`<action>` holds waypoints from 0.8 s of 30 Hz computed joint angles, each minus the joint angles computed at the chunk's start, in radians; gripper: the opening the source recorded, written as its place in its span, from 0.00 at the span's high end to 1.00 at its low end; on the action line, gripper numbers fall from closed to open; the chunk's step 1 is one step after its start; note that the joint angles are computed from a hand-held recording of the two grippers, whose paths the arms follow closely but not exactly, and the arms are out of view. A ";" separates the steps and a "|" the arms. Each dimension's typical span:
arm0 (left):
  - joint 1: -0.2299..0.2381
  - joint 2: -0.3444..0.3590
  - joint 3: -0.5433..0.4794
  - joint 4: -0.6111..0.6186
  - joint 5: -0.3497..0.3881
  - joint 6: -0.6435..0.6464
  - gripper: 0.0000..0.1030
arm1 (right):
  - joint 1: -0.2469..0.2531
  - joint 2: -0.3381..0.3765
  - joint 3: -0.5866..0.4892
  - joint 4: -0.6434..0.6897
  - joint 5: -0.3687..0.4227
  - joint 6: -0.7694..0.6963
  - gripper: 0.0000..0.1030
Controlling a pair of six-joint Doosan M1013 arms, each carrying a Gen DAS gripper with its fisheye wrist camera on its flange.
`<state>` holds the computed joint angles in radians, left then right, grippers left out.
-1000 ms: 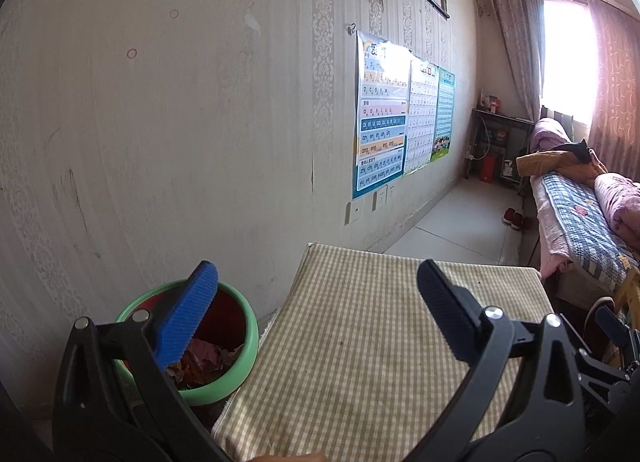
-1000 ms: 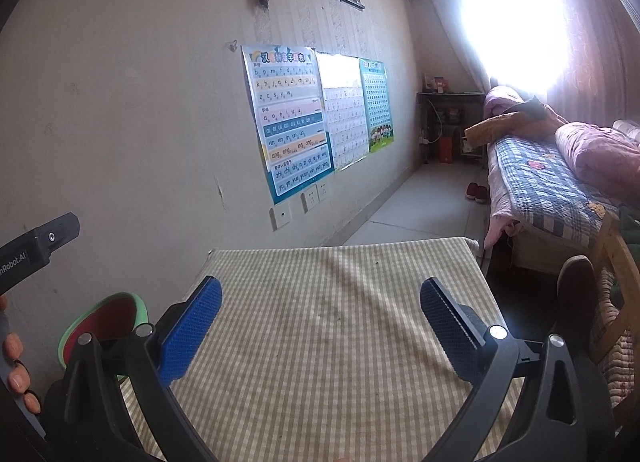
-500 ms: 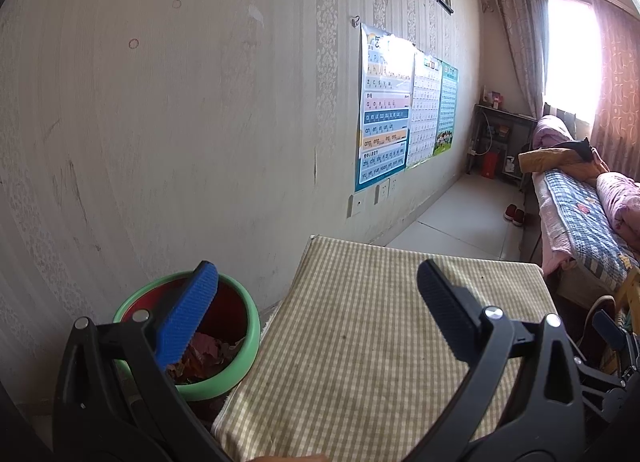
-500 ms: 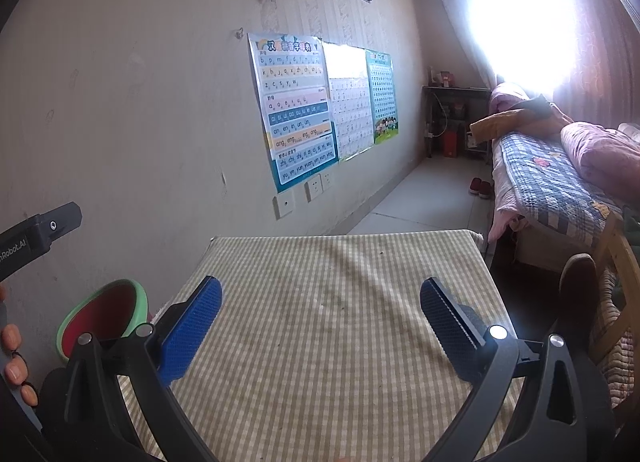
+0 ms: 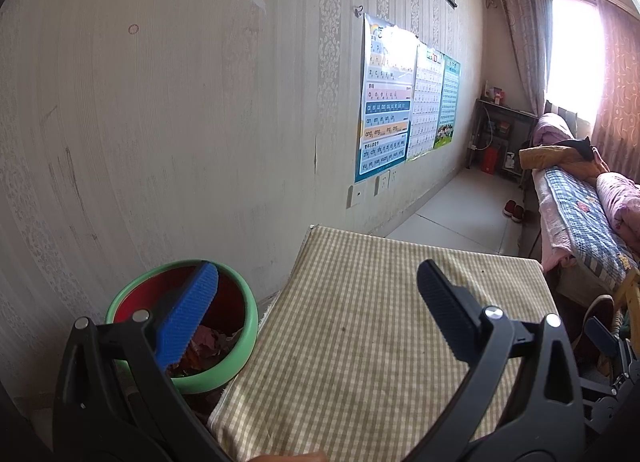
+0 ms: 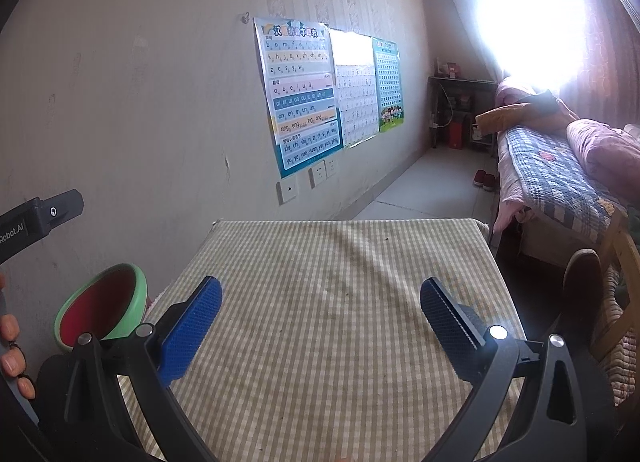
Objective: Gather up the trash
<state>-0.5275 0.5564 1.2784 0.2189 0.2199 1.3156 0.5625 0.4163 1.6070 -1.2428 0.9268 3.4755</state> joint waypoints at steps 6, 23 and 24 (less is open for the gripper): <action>0.004 0.013 -0.015 -0.060 0.024 0.049 0.05 | -0.004 0.006 -0.003 0.023 -0.011 -0.021 0.07; 0.061 0.082 -0.095 -0.351 0.231 0.269 0.05 | -0.081 0.044 -0.007 0.360 -0.064 -0.189 0.07; 0.075 0.092 -0.107 -0.395 0.269 0.292 0.05 | -0.096 0.049 -0.005 0.394 -0.052 -0.202 0.07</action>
